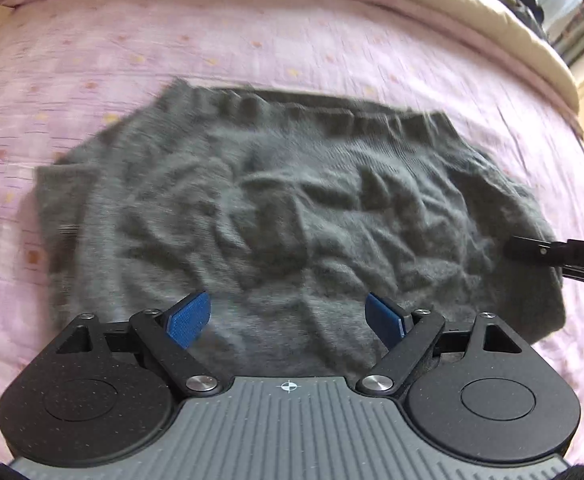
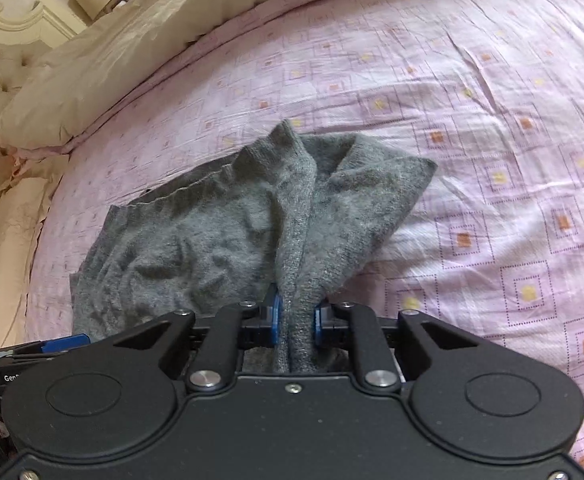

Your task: Fold small clothes

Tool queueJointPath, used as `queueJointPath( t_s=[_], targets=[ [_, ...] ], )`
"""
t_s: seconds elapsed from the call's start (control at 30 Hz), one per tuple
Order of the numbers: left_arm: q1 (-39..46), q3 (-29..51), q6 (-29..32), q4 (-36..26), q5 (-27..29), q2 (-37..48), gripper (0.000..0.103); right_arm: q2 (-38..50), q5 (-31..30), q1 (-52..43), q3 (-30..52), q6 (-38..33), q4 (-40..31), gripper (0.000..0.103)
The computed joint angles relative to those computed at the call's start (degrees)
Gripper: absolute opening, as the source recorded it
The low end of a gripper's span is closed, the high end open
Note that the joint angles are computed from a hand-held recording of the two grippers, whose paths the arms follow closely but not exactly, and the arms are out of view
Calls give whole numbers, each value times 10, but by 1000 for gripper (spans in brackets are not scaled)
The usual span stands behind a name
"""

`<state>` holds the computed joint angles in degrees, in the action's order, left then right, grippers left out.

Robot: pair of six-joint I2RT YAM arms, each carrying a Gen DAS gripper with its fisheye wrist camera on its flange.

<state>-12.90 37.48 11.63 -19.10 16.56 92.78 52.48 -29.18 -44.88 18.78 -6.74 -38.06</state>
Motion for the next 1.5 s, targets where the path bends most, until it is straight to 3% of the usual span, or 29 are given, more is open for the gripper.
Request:
queueJointPath(
  t_s=[0.1, 0.27, 0.37, 0.5, 0.67, 0.73, 0.83, 0.97, 1.07, 1.17, 1.33, 1.4, 1.5],
  targets=[
    [63, -7, 42, -34, 12, -46, 84, -54, 55, 124, 38, 95, -39, 25],
    [181, 7, 124, -94, 36, -61, 84, -43, 160, 373, 108, 273, -24, 25],
    [248, 22, 173, -123, 39, -48, 84, 11, 210, 501, 149, 351, 16, 25],
    [322, 46, 227, -152, 38, -15, 84, 116, 252, 626, 195, 414, 95, 9],
    [377, 68, 265, -162, 31, 19, 84, 280, 281, 722, 258, 448, 175, 9],
    [394, 74, 271, -165, 32, 29, 84, 308, 315, 750, 266, 468, 189, 17],
    [418, 90, 286, -188, 47, 41, 84, 287, 345, 770, 244, 501, 190, 20],
    [415, 100, 285, -198, 66, 39, 84, 219, 409, 806, 203, 522, 143, 54],
    [396, 117, 270, -205, 82, 47, 84, 175, 479, 853, 188, 533, 85, 64],
    [367, 143, 259, -210, 98, 63, 84, 176, 561, 923, 196, 545, 25, 91],
    [302, 177, 235, -201, 117, 82, 85, 259, 639, 1009, 224, 547, -19, 89],
    [280, 190, 224, -200, 126, 89, 85, 285, 640, 1022, 223, 523, 2, 80],
    [251, 212, 203, -203, 139, 103, 85, 349, 647, 1031, 234, 483, 34, 79]
  ],
)
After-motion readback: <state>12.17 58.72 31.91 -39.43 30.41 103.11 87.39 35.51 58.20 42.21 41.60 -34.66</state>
